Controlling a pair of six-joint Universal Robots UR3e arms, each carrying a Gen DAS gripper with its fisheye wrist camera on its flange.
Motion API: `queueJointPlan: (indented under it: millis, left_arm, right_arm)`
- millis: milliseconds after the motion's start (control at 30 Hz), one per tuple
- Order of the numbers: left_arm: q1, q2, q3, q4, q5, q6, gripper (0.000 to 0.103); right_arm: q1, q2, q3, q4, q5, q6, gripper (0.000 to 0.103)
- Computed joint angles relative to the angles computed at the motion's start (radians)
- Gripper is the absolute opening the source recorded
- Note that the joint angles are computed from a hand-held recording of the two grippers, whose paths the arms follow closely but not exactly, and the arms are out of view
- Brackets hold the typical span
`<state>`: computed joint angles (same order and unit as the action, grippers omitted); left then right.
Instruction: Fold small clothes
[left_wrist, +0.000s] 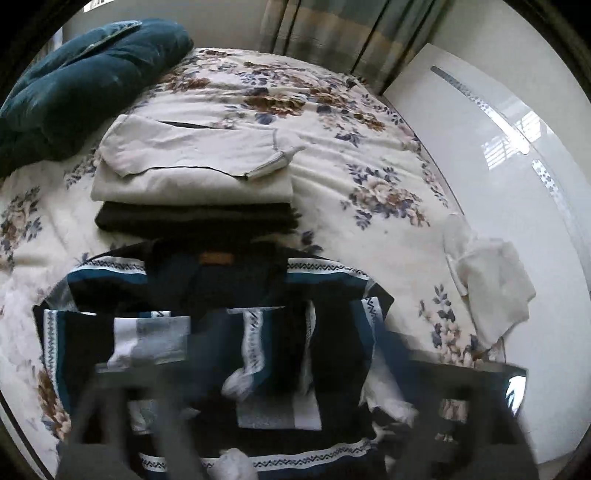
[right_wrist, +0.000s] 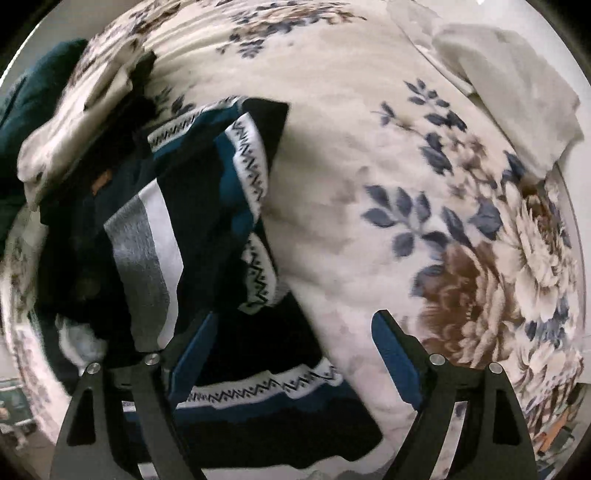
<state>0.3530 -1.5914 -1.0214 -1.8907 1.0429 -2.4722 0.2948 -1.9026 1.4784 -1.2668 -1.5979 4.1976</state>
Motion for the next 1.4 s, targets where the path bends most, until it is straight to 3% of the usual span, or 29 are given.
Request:
queueJointPlan:
  millis: [100, 200, 333, 400, 500, 533, 567, 600, 667, 700, 933, 1100, 1233, 1300, 1367, 1400]
  left_arm:
    - [0.091, 0.037, -0.034, 0.051, 0.02, 0.015, 0.098]
    - [0.261, 0.11, -0.14, 0.194, 0.052, 0.074, 0.098]
    - [0.442, 0.093, -0.203, 0.339, 0.112, 0.144, 0.098]
    - [0.485, 0.055, -0.231, 0.413, 0.178, 0.161, 0.098]
    - [0.523, -0.015, -0.25, 0.503, 0.254, 0.141, 0.098]
    - [0.526, -0.039, -0.246, 0.519, 0.274, 0.124, 0.098]
    - [0.522, -0.068, -0.247, 0.541, 0.298, 0.099, 0.098]
    - [0.521, -0.089, -0.24, 0.549, 0.311, 0.083, 0.098]
    - [0.512, -0.122, -0.228, 0.557, 0.331, 0.043, 0.098]
    - [0.508, -0.144, -0.211, 0.553, 0.335, 0.025, 0.098]
    - [0.43, -0.254, -0.102, 0.52, 0.335, -0.028, 0.098]
    - [0.313, -0.34, -0.084, 0.576, 0.374, -0.033, 0.098]
    - [0.211, -0.427, -0.102, 0.686, 0.463, -0.012, 0.098]
    - [0.18, -0.473, -0.093, 0.719, 0.51, 0.004, 0.098]
    - [0.186, -0.485, -0.055, 0.678, 0.5, 0.004, 0.098]
    - [0.196, -0.479, -0.038, 0.65, 0.485, 0.007, 0.098]
  right_arm:
    - [-0.074, -0.086, 0.012, -0.005, 0.048, -0.048, 0.087]
    - [-0.143, -0.118, 0.016, -0.066, 0.114, -0.106, 0.087]
    - [-0.153, -0.001, -0.004, -0.22, 0.163, -0.174, 0.087]
    - [-0.177, 0.083, 0.032, -0.338, 0.229, -0.217, 0.087]
    - [-0.166, 0.242, 0.002, -0.399, 0.224, -0.233, 0.085]
    - [-0.167, 0.286, 0.0, -0.416, 0.234, -0.241, 0.081]
    - [-0.166, 0.336, -0.011, -0.426, 0.249, -0.247, 0.064]
    - [-0.168, 0.357, -0.01, -0.438, 0.265, -0.255, 0.039]
    - [-0.142, 0.418, -0.066, -0.406, 0.261, -0.271, 0.008]
    - [-0.116, 0.43, -0.105, -0.389, 0.218, -0.265, 0.003]
    - [-0.145, 0.302, -0.204, -0.241, 0.091, -0.22, 0.003]
    - [-0.248, 0.23, -0.143, -0.149, 0.071, -0.276, 0.003]
    - [-0.278, 0.232, -0.097, -0.12, 0.067, -0.304, 0.004]
    - [-0.295, 0.26, -0.129, -0.072, 0.083, -0.299, 0.026]
    - [-0.282, 0.262, -0.183, -0.033, 0.073, -0.257, 0.042]
    - [-0.266, 0.253, -0.205, -0.037, 0.064, -0.235, 0.043]
